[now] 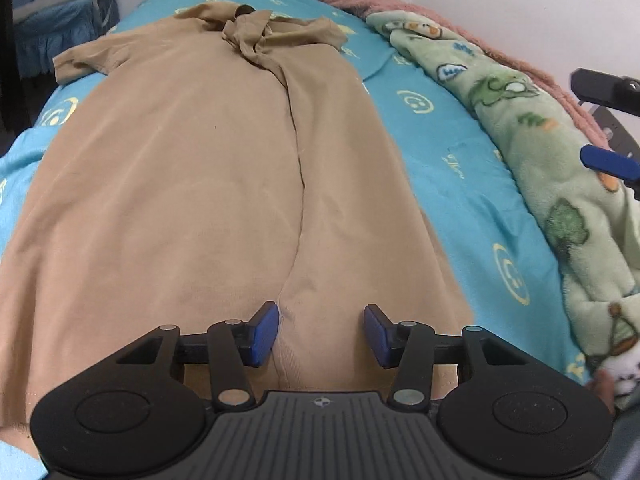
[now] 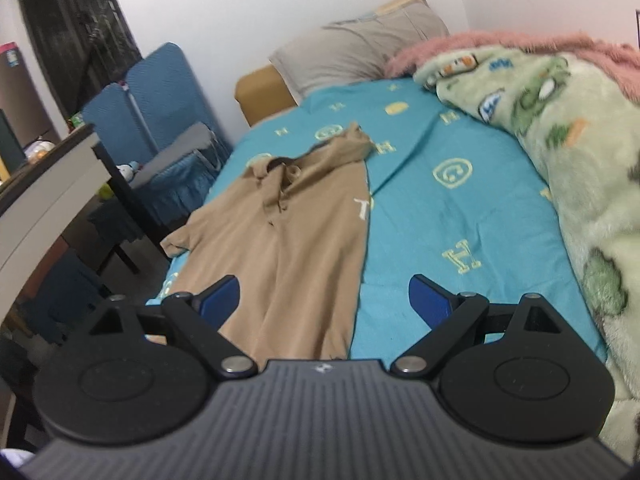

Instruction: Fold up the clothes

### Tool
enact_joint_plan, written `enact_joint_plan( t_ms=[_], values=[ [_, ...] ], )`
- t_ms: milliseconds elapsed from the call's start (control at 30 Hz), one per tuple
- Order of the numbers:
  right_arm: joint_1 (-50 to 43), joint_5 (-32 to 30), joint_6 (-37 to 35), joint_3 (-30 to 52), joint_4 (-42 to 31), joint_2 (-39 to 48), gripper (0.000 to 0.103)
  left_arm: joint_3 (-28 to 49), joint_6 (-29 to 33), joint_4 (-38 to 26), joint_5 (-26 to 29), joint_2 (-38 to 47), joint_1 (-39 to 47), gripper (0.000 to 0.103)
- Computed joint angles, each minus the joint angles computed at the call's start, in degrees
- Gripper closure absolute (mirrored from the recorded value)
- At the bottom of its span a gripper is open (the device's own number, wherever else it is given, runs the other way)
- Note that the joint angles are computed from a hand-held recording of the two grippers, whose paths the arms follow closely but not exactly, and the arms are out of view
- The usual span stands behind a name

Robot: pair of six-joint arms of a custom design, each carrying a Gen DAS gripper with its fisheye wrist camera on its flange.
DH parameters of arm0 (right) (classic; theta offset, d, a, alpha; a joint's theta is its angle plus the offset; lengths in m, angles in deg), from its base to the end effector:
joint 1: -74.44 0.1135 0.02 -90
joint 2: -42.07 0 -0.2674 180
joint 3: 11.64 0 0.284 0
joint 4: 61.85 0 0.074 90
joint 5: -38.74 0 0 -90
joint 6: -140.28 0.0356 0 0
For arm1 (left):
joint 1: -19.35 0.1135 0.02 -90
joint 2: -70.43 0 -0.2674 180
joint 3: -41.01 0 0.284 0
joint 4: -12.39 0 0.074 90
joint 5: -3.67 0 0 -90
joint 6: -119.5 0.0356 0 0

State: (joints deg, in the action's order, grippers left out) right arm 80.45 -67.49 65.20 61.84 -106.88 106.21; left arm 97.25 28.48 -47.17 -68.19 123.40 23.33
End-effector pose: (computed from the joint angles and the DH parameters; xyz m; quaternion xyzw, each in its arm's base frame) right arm 0.2689 0.0383 0.3371 0.0042 0.8832 0.2056 0.4215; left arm 0.2026 0.0030 0.2535 0.0044 0.9462 -0.1434 0.2901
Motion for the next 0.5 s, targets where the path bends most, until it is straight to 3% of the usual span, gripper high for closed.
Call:
enact_joint_plan(
  t_ms=[67, 200, 433, 467, 500],
  values=[
    [0.5, 1.26, 0.41, 0.37, -0.62, 1.4, 0.01, -0.46, -0.76, -0.1, 0.09, -1.25, -0.33, 0.053],
    [1.59, 2.74, 0.78, -0.02, -1.56, 3.04, 0.01, 0.23, -0.81, -1.88, 0.65, -1.1, 1.36, 0.063],
    [2.45, 3.34, 1.05, -0.88, -0.92, 3.87, 0.01, 2.03, -2.69, -7.14, 2.58, -1.37, 3.98, 0.063],
    [2.58, 3.3, 0.97, -0.86, -0.76, 4.05, 0.01, 1.83, -2.68, -7.06, 3.05, -1.56, 4.1, 0.065],
    [2.74, 3.31, 0.9, -0.75, -0.65, 4.31, 0.01, 1.67, -2.59, -7.0, 3.28, -1.69, 4.14, 0.076]
  ],
)
